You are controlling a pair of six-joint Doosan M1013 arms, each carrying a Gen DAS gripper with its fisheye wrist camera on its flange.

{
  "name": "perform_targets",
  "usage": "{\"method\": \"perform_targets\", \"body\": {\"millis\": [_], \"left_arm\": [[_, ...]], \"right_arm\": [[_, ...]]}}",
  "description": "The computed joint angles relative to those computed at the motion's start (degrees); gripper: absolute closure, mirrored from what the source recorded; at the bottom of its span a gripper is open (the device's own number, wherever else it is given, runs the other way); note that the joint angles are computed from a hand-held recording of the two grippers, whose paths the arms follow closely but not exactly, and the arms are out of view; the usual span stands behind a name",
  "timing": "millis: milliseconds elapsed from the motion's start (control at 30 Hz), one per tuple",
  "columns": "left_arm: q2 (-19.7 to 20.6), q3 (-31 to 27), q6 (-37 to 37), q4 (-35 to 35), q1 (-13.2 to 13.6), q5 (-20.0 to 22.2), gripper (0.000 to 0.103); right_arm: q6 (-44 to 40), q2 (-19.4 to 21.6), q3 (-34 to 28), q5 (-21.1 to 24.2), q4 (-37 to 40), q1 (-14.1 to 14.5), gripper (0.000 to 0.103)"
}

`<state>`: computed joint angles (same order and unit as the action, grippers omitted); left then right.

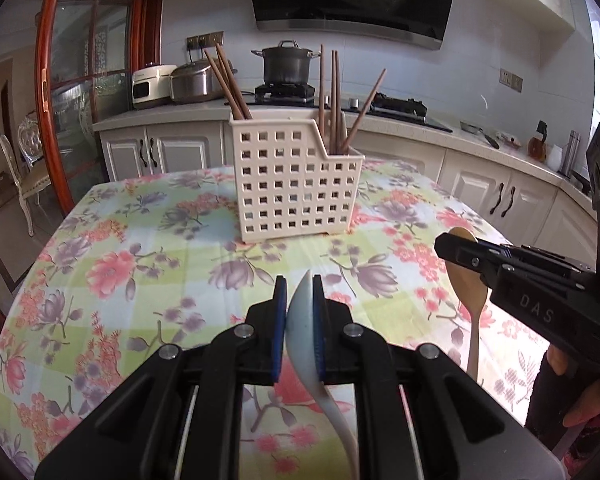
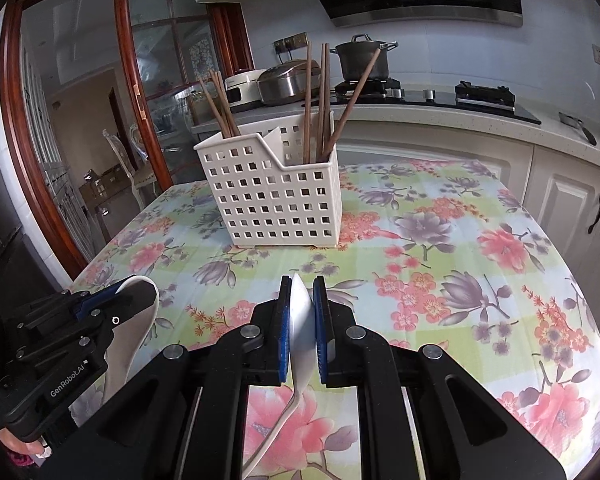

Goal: Organize utensils
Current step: 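Raise the spoon upright over the basket with the right gripper while the left gripper does too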

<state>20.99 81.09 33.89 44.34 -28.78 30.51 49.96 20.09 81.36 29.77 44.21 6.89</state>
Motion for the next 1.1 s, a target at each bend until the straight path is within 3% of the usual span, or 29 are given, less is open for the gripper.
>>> {"method": "perform_targets", "body": {"millis": [367,600,833,1100], "left_arm": [[-0.35,-0.52,-13.15,14.65,0.20,-0.66,0.091],[0.57,-3.95,-16.06,19.23,1.42,-0.62,0.091],[2.51,-8.53,-15.96,20.43,2.52,-1.33,0.091],[5.89,-15.53,-11.99,16.33,4.29,-1.87,0.091]], "right_arm": [[-5.13,0.33,-2.42,-4.34,3.02,1.28,0.092],[-6.79,2.14,-6.87,-6.21,4.44,1.88,0.092],[-8.73,4.66,-12.12,-6.87,5.81,2.47,0.092],[-8.57,8.96,-19.70,-5.09,5.64,2.33,0.092]]}}
